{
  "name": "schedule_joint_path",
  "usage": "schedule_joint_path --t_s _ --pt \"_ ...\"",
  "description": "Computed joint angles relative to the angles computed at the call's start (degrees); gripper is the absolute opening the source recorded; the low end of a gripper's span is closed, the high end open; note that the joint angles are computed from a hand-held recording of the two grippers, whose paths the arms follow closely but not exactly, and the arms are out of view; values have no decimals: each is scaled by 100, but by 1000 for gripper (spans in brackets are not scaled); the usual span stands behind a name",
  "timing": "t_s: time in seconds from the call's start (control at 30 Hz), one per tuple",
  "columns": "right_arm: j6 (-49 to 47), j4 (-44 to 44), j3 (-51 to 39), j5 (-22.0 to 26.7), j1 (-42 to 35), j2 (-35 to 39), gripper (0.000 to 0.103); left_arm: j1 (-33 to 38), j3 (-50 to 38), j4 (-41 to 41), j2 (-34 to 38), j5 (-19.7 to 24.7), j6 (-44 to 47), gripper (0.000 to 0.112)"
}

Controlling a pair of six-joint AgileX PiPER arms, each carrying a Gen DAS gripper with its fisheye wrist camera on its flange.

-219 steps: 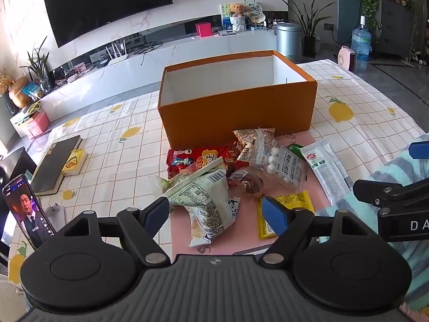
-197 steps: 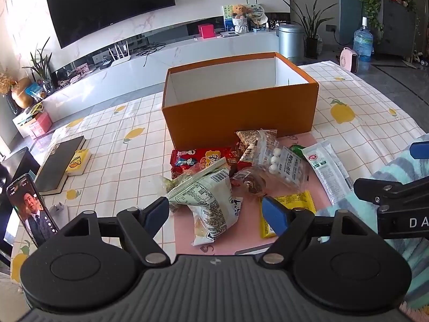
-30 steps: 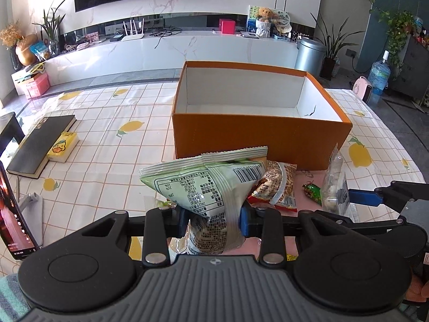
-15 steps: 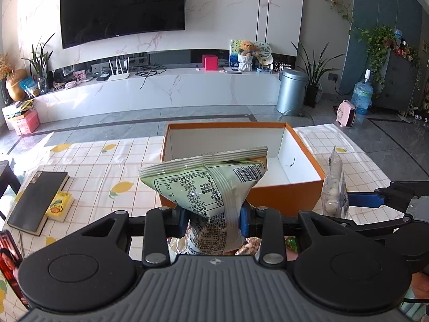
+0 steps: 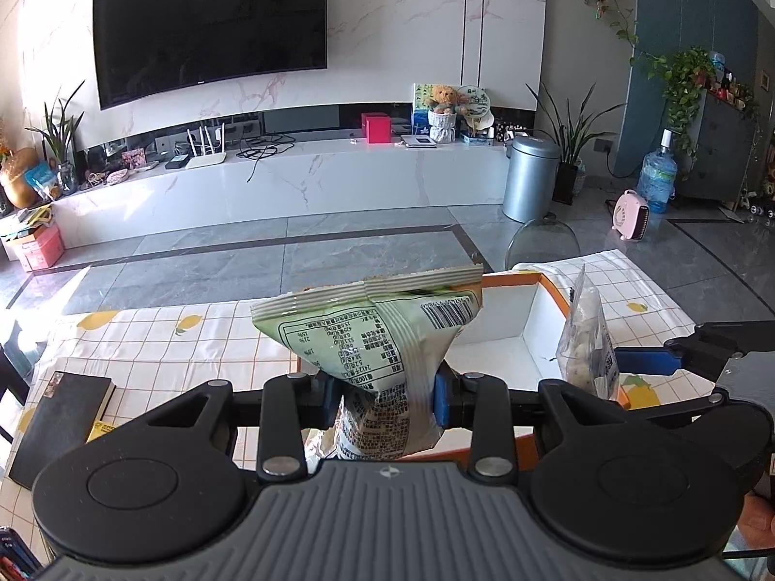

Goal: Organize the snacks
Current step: 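Lift both bags over the orange box and lower them inside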

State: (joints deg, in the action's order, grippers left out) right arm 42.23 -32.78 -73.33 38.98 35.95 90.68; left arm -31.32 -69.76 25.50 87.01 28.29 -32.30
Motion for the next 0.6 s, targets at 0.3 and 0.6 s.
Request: schedule_joint_path --t_s 0.3,0.6 --pt "-1231 1117 -1592 406 -613 1552 57 312 -697 -667 993 48 868 40" --pt "-2263 2288 -2946 1119 -1039 2837 56 485 -1291 -1260 1772 407 1830 40"
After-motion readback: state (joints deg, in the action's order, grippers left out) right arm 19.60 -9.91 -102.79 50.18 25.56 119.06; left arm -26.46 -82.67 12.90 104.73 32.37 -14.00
